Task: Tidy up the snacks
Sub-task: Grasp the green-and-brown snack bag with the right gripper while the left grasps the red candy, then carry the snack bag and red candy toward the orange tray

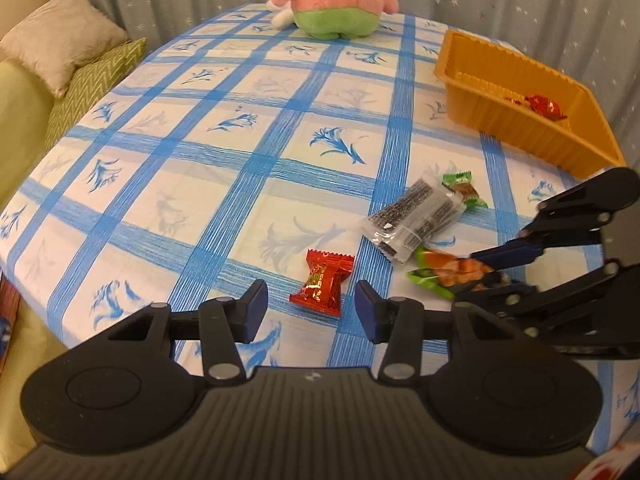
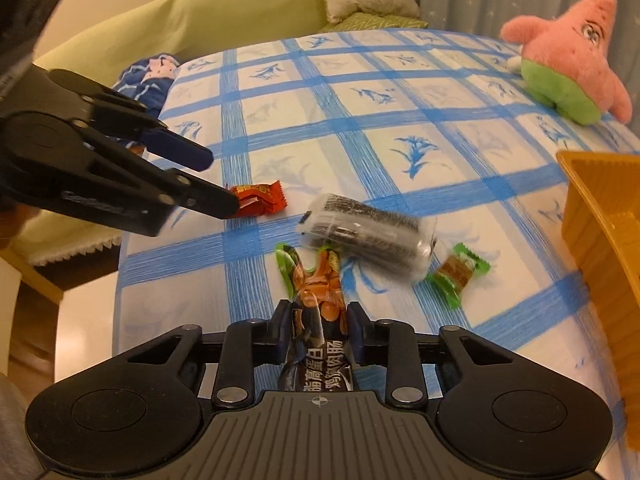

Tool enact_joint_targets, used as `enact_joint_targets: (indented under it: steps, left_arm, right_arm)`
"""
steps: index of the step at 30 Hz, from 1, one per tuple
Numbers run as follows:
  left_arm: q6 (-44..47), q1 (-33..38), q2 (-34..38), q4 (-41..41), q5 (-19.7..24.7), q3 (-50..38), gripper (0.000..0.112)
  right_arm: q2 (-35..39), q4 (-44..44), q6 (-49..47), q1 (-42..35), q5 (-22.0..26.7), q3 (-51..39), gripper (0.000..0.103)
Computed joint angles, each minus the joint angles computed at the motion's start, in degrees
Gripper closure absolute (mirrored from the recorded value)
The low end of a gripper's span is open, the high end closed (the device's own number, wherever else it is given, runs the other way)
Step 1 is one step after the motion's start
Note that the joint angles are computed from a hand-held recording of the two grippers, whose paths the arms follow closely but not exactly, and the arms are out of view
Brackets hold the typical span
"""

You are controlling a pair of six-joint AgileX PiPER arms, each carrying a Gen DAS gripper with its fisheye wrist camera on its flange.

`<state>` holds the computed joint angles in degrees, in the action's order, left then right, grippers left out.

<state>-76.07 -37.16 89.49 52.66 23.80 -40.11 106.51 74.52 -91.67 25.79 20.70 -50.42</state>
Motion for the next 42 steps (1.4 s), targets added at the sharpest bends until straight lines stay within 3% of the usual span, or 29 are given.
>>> enact_joint_targets:
  steps: [7,16,20,28,35,36,42]
  left_arm:
    - [5.1,1.84,3.15,-0.04,-3.23,-1.43,0.07]
    - [6.78,2.48,5.64,-0.81,-4.75,-2.3,0.094]
    - [3.0,1.28,5.16,-0.11,-4.25,-1.74,0.094]
    - [4.18,-2.38,2.08,-7.84,-3.95,-0.91,0.094]
    - [3.63,-5.6,2.28,-9.43,-2.96,-3.26,0.094]
    - [3.99,-5.88,2.54,-9.81,-2.77,-3.8,0.094]
    - [4.67,-7.36,3.26,-10.45,-1.62,-6.21,0.094]
  right_arm:
    - [-4.53,1.21,2.55,-3.54,0.75,3.99,0.073]
    - [-7.99,-3.22,12.01,-7.12,-2.62,8.08,0.073]
    - [-8.93,-2.9,13.59,-8.22,-3.24,9.55,0.073]
    - [-10.23,-3.15,15.48,-7.25,-5.08,11.11,0.069]
    - [-9.65,4.58,7.08,-5.43,-7.91,11.96,0.069]
    - [-9.72,4.96,6.56,-5.28,-7.98,12.06,0.073]
    - [-11.23,2.0,9.64,-6.03,-7.42,12.27,0.073]
